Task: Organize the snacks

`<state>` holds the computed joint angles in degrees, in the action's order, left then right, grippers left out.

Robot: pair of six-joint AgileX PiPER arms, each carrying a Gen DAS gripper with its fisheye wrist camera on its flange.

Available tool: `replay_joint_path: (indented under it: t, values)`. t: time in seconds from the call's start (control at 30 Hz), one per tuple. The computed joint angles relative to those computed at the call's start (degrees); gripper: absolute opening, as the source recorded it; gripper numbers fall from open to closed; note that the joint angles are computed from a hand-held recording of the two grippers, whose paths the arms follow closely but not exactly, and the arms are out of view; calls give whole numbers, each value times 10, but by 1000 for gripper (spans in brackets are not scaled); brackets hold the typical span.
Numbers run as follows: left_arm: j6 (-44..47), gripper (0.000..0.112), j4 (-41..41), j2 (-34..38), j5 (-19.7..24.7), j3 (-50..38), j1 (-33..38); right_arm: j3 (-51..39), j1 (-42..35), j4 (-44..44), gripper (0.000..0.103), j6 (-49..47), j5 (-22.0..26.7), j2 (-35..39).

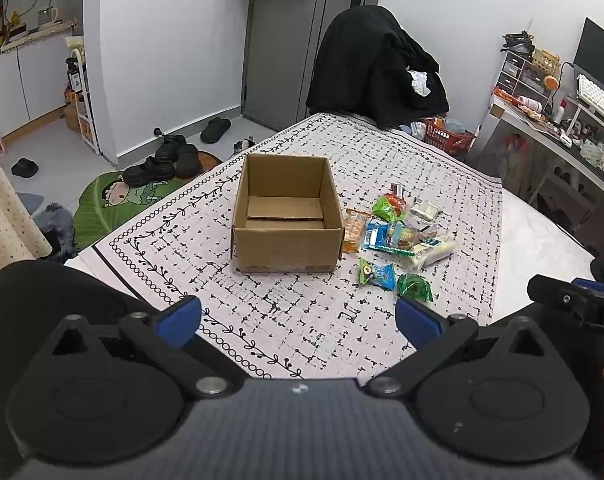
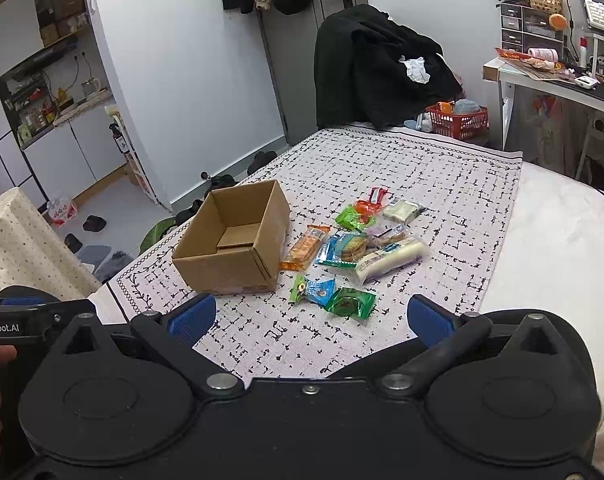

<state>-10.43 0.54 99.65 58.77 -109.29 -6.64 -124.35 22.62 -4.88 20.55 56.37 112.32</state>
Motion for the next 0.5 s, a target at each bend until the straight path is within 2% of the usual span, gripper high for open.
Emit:
replay_joint_path:
  t: [0.5]
  values:
    - [24, 103, -16, 21, 8, -26, 4, -37, -6, 12, 103, -13, 22, 23]
